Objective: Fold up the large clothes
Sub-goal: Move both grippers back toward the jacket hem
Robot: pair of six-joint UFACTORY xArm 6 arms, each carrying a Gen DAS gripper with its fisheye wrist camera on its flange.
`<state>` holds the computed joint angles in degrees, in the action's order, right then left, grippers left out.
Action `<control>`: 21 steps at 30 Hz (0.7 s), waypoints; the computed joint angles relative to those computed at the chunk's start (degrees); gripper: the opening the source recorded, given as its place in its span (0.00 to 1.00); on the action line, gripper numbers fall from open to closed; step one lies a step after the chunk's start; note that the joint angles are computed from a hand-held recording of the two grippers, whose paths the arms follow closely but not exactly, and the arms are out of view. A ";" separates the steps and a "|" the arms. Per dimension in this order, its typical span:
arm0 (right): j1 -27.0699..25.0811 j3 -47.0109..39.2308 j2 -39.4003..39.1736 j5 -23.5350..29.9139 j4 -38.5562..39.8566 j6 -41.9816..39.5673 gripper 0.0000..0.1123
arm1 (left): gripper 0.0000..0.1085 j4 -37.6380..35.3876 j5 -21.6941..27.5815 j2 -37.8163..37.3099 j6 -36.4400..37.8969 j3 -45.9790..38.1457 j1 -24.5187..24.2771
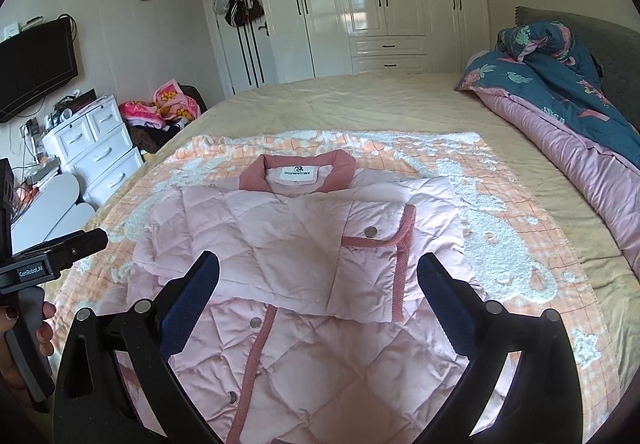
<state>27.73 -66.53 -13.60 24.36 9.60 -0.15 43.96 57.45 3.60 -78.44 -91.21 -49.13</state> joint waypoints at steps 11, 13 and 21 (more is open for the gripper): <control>1.17 8.08 -10.07 1.52 -1.52 1.89 0.88 | 0.86 5.60 2.62 -6.07 -7.82 5.34 -6.46; 1.41 9.56 -11.93 2.05 -1.91 1.96 0.88 | 0.86 6.10 3.78 -6.96 -8.62 6.00 -7.82; 2.00 13.58 -18.68 4.93 -2.41 3.48 0.88 | 0.86 7.82 9.84 -9.39 -11.60 7.01 -12.95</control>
<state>29.72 -52.95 -32.27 29.29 7.18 3.33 51.78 67.29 -5.79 -90.04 -84.20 -62.08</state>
